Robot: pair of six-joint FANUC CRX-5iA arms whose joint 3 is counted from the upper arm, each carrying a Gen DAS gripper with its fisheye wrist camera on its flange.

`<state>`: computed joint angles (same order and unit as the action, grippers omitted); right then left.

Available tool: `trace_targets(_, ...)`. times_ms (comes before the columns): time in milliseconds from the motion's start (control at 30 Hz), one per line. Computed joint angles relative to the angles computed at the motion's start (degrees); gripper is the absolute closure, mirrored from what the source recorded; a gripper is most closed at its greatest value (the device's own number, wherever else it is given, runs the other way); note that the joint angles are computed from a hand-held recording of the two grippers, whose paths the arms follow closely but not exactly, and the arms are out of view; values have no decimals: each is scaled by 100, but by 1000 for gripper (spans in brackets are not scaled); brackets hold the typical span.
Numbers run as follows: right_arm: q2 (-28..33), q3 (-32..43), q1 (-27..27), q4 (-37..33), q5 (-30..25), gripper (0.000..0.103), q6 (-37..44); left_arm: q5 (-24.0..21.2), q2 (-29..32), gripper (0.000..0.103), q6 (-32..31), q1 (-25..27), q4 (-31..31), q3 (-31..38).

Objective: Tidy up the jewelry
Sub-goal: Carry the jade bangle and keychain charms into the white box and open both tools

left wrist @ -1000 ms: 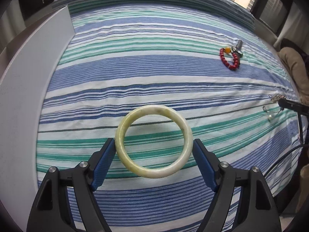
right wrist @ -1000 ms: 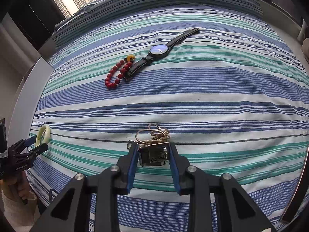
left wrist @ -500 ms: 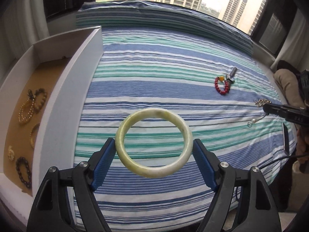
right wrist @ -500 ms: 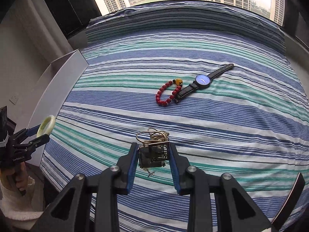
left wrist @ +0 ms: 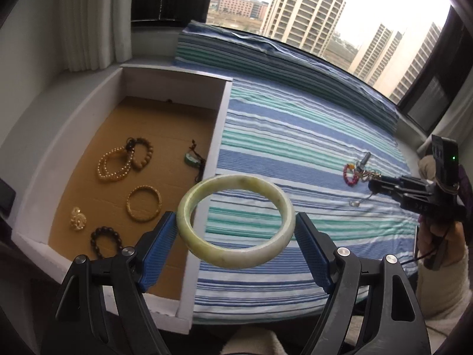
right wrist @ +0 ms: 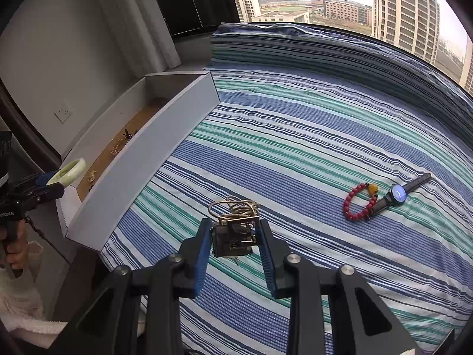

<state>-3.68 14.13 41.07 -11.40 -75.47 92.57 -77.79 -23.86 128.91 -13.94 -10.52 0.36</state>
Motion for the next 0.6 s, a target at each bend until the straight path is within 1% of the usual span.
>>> trace_targets(133, 367, 590, 407, -60, -85, 72, 52, -470, -192, 22, -200, 454, -211, 144)
trace_targets(233, 687, 1079, 718, -51, -133, 72, 96, -610, -270, 22, -606, 1088, 16, 59)
trace_targets(333, 1131, 1735, 1024, -60, -297, 72, 117, -648, -303, 22, -1056, 1748, 306, -175)
trace_targets(433, 1735, 2556, 1267, -186, -654, 72, 83, -648, -315, 22, -1364, 2339, 429, -454)
trace_targets(533, 2316, 3256, 1473, -322, -993, 72, 11, -546, -407, 22, -1697, 3154, 718, -900)
trace_targets(600, 2624, 3531, 1641, -274, -1093, 72, -22, -528, -400, 22, -1722, 3459, 678, -1079)
